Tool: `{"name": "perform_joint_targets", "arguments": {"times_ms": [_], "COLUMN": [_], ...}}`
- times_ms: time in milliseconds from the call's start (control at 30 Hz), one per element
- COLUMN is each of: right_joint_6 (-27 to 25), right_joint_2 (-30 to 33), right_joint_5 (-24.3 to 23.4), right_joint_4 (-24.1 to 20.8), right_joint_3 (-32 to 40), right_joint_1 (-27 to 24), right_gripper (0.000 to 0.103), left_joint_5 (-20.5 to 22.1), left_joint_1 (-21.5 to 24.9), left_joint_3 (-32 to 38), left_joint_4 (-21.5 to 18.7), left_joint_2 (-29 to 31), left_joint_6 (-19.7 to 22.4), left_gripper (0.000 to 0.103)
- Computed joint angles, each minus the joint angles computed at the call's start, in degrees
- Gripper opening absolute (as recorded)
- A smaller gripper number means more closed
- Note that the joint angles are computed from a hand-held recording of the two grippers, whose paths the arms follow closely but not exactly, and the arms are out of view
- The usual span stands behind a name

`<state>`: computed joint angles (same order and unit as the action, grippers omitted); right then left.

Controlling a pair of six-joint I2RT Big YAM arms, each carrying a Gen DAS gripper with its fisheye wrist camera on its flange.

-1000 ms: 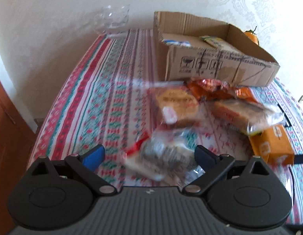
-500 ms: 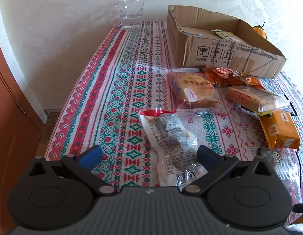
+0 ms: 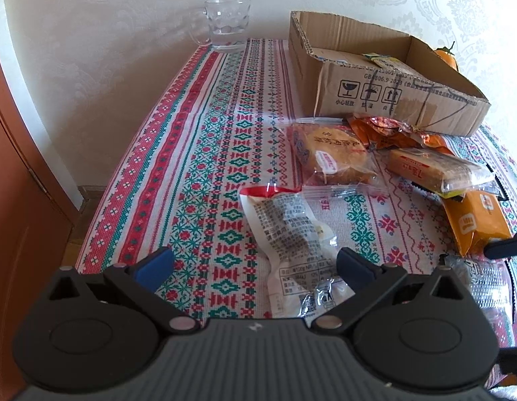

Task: Organize snacks
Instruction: 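Grasp the clear red-tabbed packet with left tool while right tool grasps the clear black-label packet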

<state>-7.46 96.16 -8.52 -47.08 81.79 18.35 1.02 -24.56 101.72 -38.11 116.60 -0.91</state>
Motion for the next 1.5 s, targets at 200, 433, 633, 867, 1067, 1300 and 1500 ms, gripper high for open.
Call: {"name": "perform_joint_targets", "arguments": {"times_ms": [200, 433, 633, 867, 1067, 1300, 1500], "right_joint_6": [0.24, 2.3, 3.3, 3.54, 3.41, 4.3, 5.59], "right_joint_2": [-0.84, 0.9, 0.27, 0.19, -0.18, -0.28, 0.12], "right_joint_5": [-2.09, 1.86, 3.49, 4.85, 5.02, 4.62, 4.82], "right_joint_4": [-0.86, -1.42, -0.37, 1.11, 2.09, 2.85, 3.69], "right_joint_3": [-0.22, 0.68, -0.18, -0.61, -1.21, -1.68, -1.62], "right_joint_1": [0.13, 0.69, 0.98, 1.33, 1.4, 1.1, 1.2], "right_gripper": [0.086, 0.071, 0.064, 0.063, 0.055, 0.055, 0.057], "left_joint_5": [-0.15, -1.02, -1.39, -2.03, 0.3, -0.66, -2.78], "left_joint_1": [-0.05, -0.83, -1.61, -2.32, -1.87, -1.18, -2.3], "left_joint_3": [0.36, 0.32, -0.01, -0.62, -2.02, -3.6, -3.25], "left_joint_4": [-0.62, -0.2, 0.66, 2.78, 4.61, 4.81, 4.32], "left_joint_2": [0.09, 0.12, 0.04, -0.28, -1.19, -2.42, -2.23], "left_joint_6": [-0.16, -1.87, -1.89, -2.36, 1.09, 5.84, 1.13], "left_gripper": [0.103, 0.102, 0.098, 0.08, 0.058, 0.068, 0.071]}}
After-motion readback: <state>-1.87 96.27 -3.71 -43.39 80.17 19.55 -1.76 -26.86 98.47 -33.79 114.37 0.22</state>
